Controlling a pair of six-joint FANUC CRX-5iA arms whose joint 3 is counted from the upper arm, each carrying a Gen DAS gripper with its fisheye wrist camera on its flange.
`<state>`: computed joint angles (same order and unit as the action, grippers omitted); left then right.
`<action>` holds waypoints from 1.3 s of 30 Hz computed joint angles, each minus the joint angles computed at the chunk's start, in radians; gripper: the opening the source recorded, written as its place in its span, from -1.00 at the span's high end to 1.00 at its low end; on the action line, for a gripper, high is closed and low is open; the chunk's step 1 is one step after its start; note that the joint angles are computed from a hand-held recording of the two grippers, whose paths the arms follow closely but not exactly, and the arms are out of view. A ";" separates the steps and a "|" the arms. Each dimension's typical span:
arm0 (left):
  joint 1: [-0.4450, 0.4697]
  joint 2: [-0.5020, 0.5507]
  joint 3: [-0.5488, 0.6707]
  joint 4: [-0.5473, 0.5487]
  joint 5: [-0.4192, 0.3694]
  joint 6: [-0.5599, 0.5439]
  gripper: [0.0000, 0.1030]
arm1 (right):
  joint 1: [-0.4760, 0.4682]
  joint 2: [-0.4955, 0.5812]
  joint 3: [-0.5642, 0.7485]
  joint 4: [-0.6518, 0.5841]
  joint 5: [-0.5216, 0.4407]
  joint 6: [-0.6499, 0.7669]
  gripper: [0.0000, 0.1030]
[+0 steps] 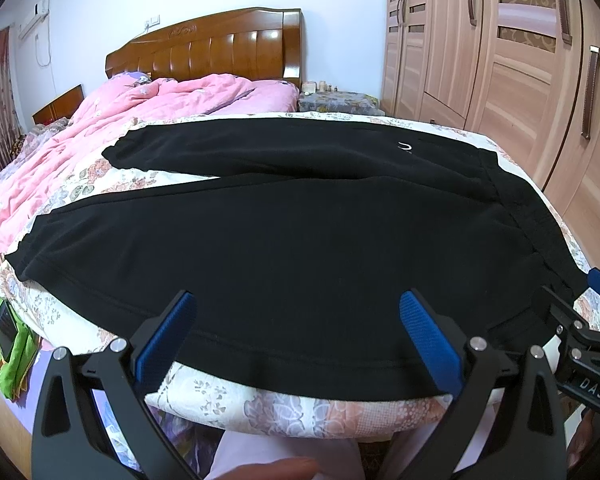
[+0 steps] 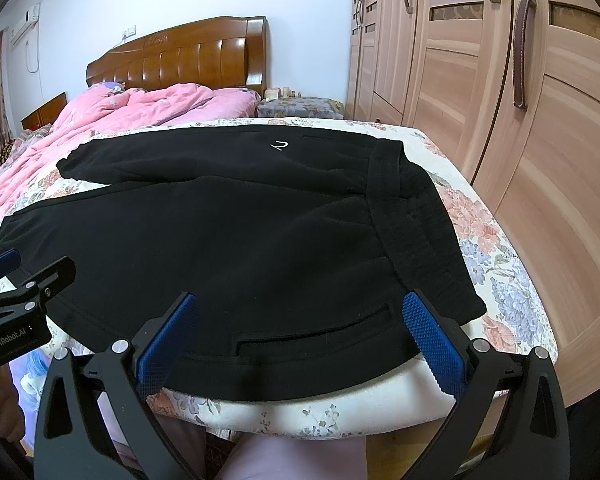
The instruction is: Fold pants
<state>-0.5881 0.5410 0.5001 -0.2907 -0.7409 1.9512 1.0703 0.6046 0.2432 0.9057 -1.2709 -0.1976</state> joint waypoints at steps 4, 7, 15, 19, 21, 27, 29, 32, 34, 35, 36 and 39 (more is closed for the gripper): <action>0.002 0.002 0.002 0.005 -0.003 -0.002 -0.97 | -0.001 -0.004 -0.005 0.001 0.002 -0.001 -0.92; 0.003 -0.001 -0.003 0.007 0.000 0.000 -0.97 | 0.000 -0.004 -0.005 -0.002 0.002 -0.003 -0.92; 0.021 0.000 -0.003 0.013 -0.012 0.021 -0.97 | -0.017 -0.046 -0.072 -0.016 -0.017 -0.053 -0.92; 0.049 -0.001 -0.011 0.024 -0.023 0.044 -0.97 | -0.045 -0.085 -0.127 -0.056 -0.078 -0.092 -0.92; 0.071 -0.016 -0.031 -0.007 -0.017 0.054 -0.97 | -0.068 -0.115 -0.173 -0.070 -0.098 -0.117 -0.92; 0.201 -0.158 -0.276 -0.138 0.096 0.251 -0.97 | -0.149 -0.190 -0.262 -0.176 -0.074 -0.116 -0.92; 0.245 -0.178 -0.319 -0.235 0.015 0.361 -0.97 | -0.173 -0.191 -0.271 -0.188 -0.050 -0.094 -0.92; 0.312 -0.191 -0.373 -0.264 -0.067 0.436 -0.97 | -0.215 -0.173 -0.251 -0.215 -0.030 -0.038 -0.92; 0.355 -0.206 -0.416 -0.270 -0.098 0.484 -0.97 | -0.243 -0.173 -0.236 -0.233 -0.018 0.003 -0.92; 0.368 -0.213 -0.430 -0.272 -0.107 0.509 -0.97 | -0.249 -0.183 -0.248 -0.229 -0.004 -0.010 -0.92; 0.374 -0.222 -0.441 -0.273 -0.109 0.528 -0.97 | -0.253 -0.200 -0.268 -0.218 0.018 -0.036 -0.92; 0.369 -0.222 -0.411 -0.272 -0.112 0.525 -0.97 | -0.251 -0.228 -0.295 -0.160 0.056 -0.108 -0.92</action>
